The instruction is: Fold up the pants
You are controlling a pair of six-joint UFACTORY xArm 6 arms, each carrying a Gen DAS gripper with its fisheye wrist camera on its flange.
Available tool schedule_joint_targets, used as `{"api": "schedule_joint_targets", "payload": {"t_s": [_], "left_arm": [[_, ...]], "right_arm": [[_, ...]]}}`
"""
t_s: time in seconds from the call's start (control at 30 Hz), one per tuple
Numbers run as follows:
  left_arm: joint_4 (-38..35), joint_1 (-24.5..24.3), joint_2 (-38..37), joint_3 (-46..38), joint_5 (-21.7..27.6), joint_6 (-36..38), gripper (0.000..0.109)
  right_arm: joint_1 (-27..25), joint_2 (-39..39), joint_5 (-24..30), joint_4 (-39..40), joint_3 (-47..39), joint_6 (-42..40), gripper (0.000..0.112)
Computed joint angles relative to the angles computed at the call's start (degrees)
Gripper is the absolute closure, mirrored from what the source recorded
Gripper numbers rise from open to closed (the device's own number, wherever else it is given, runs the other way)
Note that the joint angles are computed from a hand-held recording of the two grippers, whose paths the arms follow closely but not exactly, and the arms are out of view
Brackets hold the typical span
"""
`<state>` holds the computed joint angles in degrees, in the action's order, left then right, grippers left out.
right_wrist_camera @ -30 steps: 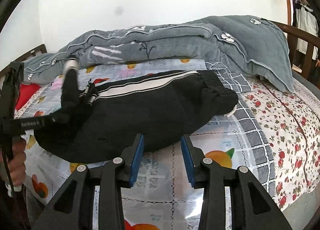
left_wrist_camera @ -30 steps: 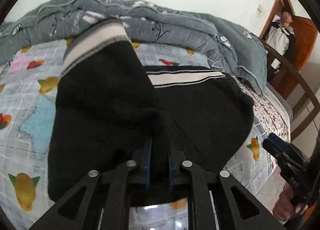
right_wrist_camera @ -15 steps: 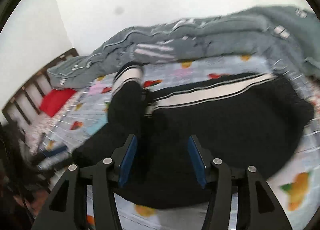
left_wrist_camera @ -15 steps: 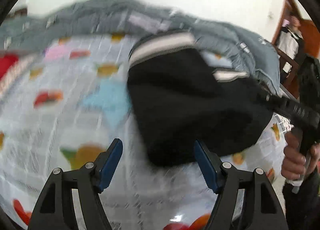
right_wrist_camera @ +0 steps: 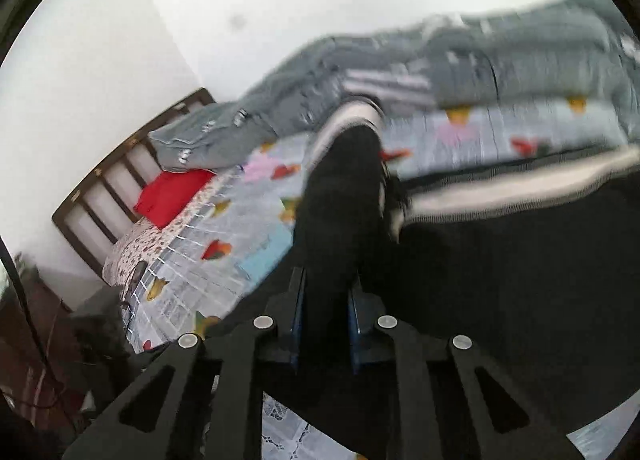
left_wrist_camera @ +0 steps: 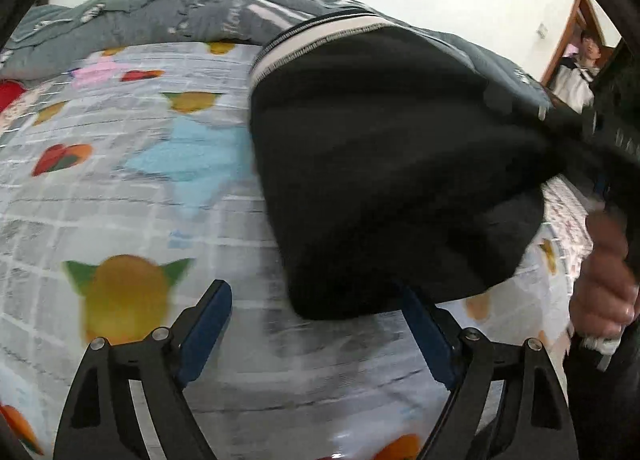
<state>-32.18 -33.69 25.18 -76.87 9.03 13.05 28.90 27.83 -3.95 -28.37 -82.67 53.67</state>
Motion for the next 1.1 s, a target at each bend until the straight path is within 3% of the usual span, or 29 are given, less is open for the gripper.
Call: {"api": "schedule_joint_targets", "payload": {"t_s": [0.03, 0.13, 0.3, 0.37, 0.43, 0.57, 0.67, 0.77, 0.9, 1.03, 1.1], "left_arm": [[1.0, -0.5, 0.9, -1.3, 0.4, -0.9, 0.023], [12.8, -0.8, 3.2, -3.9, 0.5, -12.1, 0.023], [22.6, -1.0, 6.1, -7.9, 1.3, -22.4, 0.022], [32.2, -1.1, 7.4, -10.4, 3.9, -29.6, 0.022], [34.3, -1.7, 8.2, -12.1, 5.2, -29.3, 0.022], [47.6, -1.7, 10.5, -17.0, 10.3, -39.5, 0.020], [44.8, -1.2, 10.9, -18.5, 11.8, -38.4, 0.020], [30.4, -1.7, 10.8, -19.1, 11.5, -24.2, 0.019], [24.7, -3.0, 12.5, -22.6, 14.5, -17.2, 0.019], [34.5, -4.1, 13.7, -24.0, 15.5, -23.1, 0.019], [34.1, -4.0, 13.6, -23.9, 15.4, -23.7, 0.019]], "right_arm": [[-0.8, -1.1, -0.1, -4.5, 0.1, 3.6, 0.095], [-3.1, -3.6, 0.2, -15.5, 0.8, 12.5, 0.095], [-6.3, -7.3, 1.3, -28.1, 4.5, 23.0, 0.096], [-7.9, -8.3, 1.1, -37.7, 4.7, 33.1, 0.096], [-9.4, -9.2, 1.4, -47.6, 4.3, 43.5, 0.096], [-11.0, -11.8, 3.5, -55.2, 4.5, 49.7, 0.096], [-12.6, -15.4, 5.4, -59.0, 6.6, 51.3, 0.096], [-14.8, -20.3, 8.0, -64.4, 10.7, 53.7, 0.097], [-16.7, -23.7, 13.1, -58.9, 18.1, 45.9, 0.097], [-19.3, -23.0, 12.5, -49.4, 25.2, 38.5, 0.096], [-19.5, -21.8, 12.1, -44.9, 26.8, 34.9, 0.094]]}}
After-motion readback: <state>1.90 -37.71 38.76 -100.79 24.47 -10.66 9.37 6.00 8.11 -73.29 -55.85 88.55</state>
